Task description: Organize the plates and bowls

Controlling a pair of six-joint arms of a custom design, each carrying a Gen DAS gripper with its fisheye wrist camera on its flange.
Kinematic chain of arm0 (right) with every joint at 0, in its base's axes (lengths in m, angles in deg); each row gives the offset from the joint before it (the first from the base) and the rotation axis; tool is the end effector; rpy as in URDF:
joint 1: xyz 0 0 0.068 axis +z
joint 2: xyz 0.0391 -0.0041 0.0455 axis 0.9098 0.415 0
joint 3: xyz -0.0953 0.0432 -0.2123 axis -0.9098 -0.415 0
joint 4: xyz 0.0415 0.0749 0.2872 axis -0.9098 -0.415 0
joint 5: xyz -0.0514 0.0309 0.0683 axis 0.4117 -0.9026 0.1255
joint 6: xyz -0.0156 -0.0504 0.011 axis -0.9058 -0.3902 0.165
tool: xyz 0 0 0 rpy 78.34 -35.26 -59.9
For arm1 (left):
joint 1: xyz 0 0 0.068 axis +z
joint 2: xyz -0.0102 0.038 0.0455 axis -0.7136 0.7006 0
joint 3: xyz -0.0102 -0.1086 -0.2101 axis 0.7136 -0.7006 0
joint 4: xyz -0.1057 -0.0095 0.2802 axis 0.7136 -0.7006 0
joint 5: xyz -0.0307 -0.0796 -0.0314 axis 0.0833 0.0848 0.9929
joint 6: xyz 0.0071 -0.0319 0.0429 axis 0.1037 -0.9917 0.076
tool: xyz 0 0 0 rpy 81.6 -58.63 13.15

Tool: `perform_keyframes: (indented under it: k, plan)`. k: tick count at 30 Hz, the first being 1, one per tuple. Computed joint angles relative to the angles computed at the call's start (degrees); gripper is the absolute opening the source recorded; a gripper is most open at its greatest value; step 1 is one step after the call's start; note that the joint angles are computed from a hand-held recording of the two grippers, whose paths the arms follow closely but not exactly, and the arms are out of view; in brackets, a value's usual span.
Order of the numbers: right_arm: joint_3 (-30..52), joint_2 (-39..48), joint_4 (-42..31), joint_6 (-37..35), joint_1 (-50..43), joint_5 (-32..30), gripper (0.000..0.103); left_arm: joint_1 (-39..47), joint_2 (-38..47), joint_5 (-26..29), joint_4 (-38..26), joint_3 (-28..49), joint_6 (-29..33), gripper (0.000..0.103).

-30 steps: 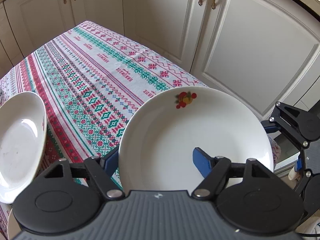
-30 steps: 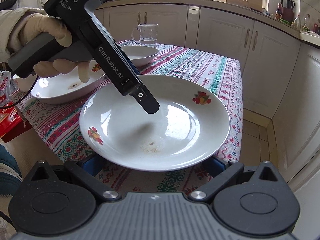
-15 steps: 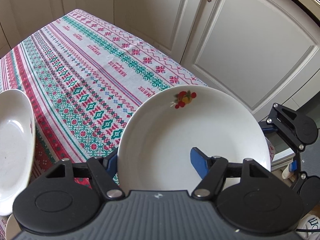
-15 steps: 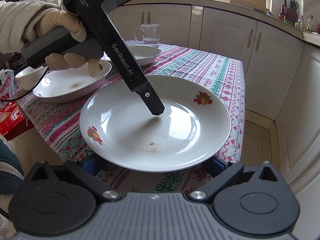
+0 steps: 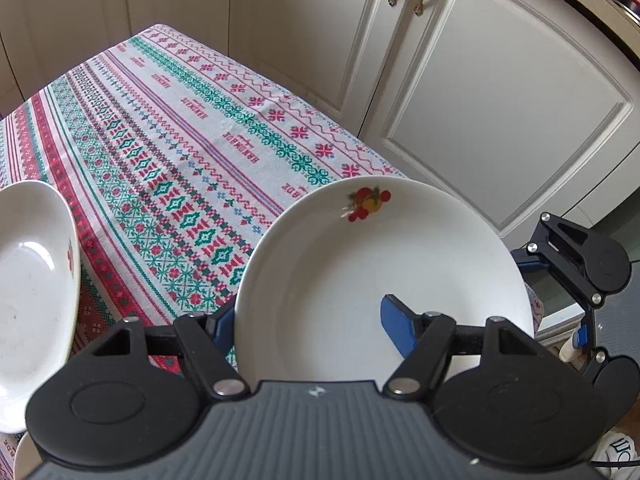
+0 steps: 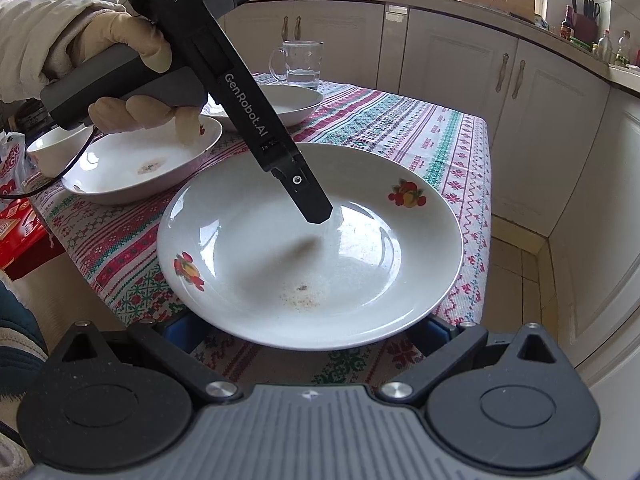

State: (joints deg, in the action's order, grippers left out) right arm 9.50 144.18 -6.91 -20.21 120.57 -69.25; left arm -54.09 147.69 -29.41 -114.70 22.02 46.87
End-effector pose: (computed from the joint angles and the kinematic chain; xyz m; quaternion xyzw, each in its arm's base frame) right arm 0.1645 0.2237 0.0899 -0.3296 0.8570 0.1264 0.3754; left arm 0.2904 -0.0566 0.1397 0.2808 0.9230 -0.1550 0.2125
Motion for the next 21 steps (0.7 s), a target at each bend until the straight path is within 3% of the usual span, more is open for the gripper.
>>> perform_keyframes:
  k: [21]
  plan:
    - [9.8,9.8,1.8,-8.7,-7.7,-6.3,0.103,3.4,10.1,0.0,3.7,9.0,-0.3,0.071]
